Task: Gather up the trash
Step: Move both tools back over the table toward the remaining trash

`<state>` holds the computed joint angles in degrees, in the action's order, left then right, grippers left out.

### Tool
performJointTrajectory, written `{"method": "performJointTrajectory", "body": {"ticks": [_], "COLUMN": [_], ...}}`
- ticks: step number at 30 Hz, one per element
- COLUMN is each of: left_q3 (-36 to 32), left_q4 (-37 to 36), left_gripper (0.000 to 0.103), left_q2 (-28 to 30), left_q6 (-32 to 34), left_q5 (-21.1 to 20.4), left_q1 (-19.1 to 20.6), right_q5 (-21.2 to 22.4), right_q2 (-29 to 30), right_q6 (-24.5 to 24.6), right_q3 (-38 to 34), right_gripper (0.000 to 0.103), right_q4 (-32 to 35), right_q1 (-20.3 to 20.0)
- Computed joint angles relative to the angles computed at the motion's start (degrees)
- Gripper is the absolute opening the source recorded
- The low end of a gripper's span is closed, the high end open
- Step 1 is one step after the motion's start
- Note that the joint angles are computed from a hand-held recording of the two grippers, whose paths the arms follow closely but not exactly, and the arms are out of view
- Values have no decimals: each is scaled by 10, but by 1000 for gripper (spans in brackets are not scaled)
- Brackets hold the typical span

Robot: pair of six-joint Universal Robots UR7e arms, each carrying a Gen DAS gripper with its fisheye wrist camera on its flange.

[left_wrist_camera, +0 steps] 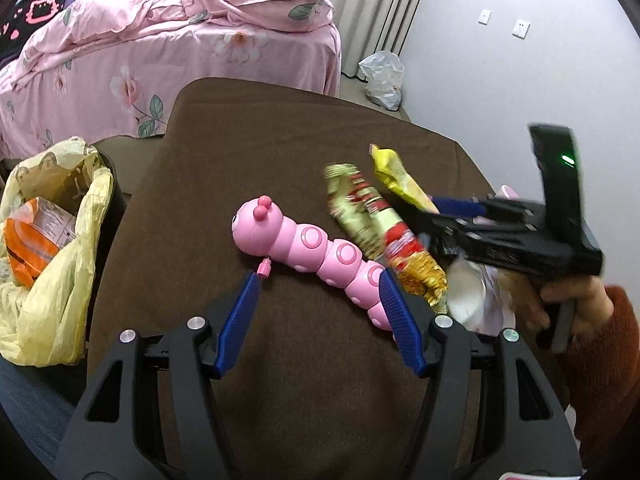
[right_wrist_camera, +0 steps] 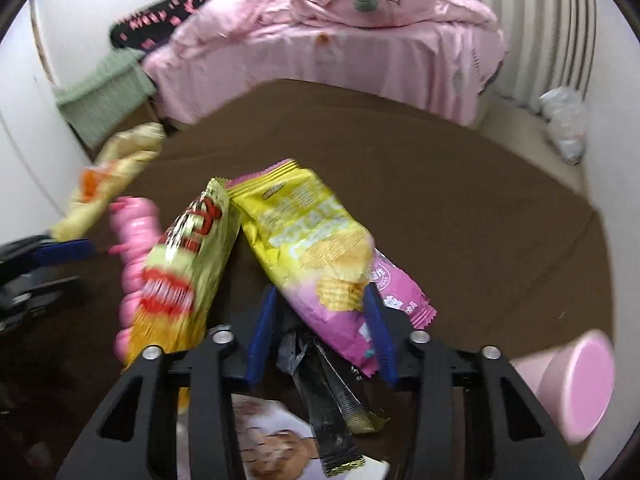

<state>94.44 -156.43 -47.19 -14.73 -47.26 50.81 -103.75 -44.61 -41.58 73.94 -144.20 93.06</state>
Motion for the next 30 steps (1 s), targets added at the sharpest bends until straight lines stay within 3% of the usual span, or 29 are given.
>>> {"method": "performJointTrajectory", "body": {"ticks": [6,7,11,22,25,30], "left_q3": [15,16,22,17,17,12], "left_q4": [-17,-20,-33,-22,-18,-7], "left_gripper": [59,59,59,59,59,59], "left_q2": [-11,-12,-15,-2,-1,6], "left_q6": [3,5,13,43,46,44], "left_q5": [-8,-7,-2,-9,-3,1], "left_q1": [-4,-5,-12,-33,-37,-41], "right_q5": [26,26,-21,11,6,-10], "right_q2": [-63,-73,-97,-173,-187,-214], "right_q6": [8,11,-10,4,-6,2], "right_q3": [85,96,134,218,227,280], "right_gripper": [18,11,10,10,10,12], "right_q4": [-73,-89,-156,-158,-130,-147], "right_q1": [-1,-1,3,-24,-26,-42]}}
